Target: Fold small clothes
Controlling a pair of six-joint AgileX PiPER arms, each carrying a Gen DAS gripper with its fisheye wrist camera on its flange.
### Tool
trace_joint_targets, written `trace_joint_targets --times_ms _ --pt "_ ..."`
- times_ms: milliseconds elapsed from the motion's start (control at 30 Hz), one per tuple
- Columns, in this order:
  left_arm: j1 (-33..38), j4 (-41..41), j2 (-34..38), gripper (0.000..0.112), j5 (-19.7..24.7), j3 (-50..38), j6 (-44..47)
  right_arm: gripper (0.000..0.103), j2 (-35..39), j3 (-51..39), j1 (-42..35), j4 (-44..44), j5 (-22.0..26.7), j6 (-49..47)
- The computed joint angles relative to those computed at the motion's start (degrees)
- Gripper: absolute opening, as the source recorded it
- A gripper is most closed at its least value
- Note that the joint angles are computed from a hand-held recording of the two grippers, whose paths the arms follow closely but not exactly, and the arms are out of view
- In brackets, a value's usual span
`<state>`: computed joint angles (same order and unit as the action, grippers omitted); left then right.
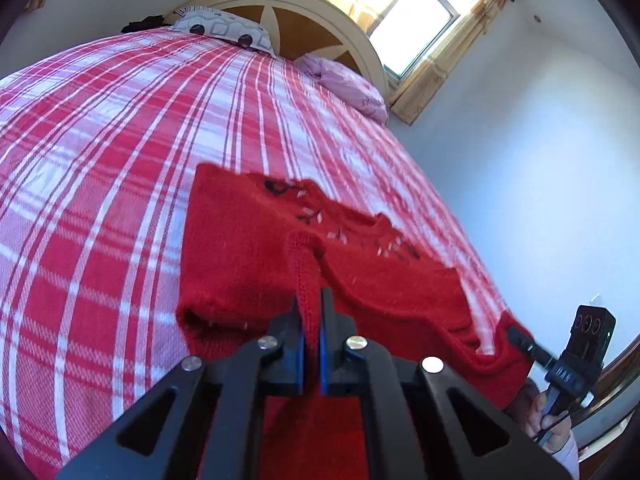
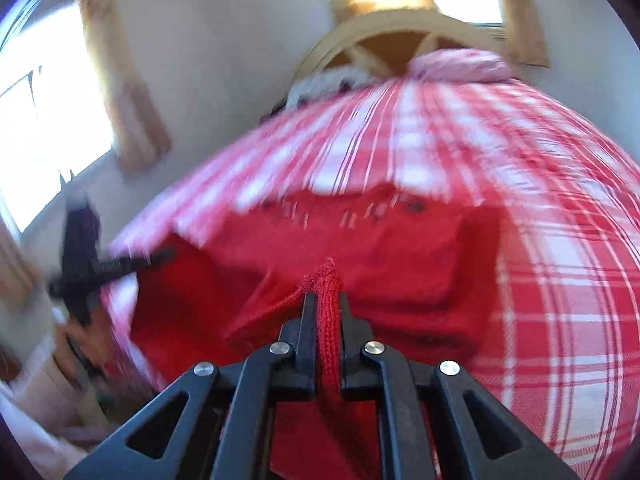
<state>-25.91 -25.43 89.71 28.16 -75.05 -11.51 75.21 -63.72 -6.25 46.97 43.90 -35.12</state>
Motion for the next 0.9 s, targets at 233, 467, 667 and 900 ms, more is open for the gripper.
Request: trace_joint_targets --times_ms 233,467,667,900 --pt "1.09 8.26 7.46 0.005 6.65 -16.27 -5.68 0.006 9.96 -14.51 -4.43 3.97 3.36 2.88" --pt "3.65 13.15 17.42 0.005 11.67 -32.43 -9.45 0.005 23.8 -30.57 -4.99 3.17 3.08 8.33" --pt "4.63 16.12 30.8 0.005 19.05 -47.24 -12.63 0.005 36.42 -42.47 -3.78 -4.65 4.49 13.0" --pt "5.55 17.95 45.72 0.012 37.34 -68.72 -15.15 0.007 45.92 -50.41 -5.19 -13.17 9.43 21.88"
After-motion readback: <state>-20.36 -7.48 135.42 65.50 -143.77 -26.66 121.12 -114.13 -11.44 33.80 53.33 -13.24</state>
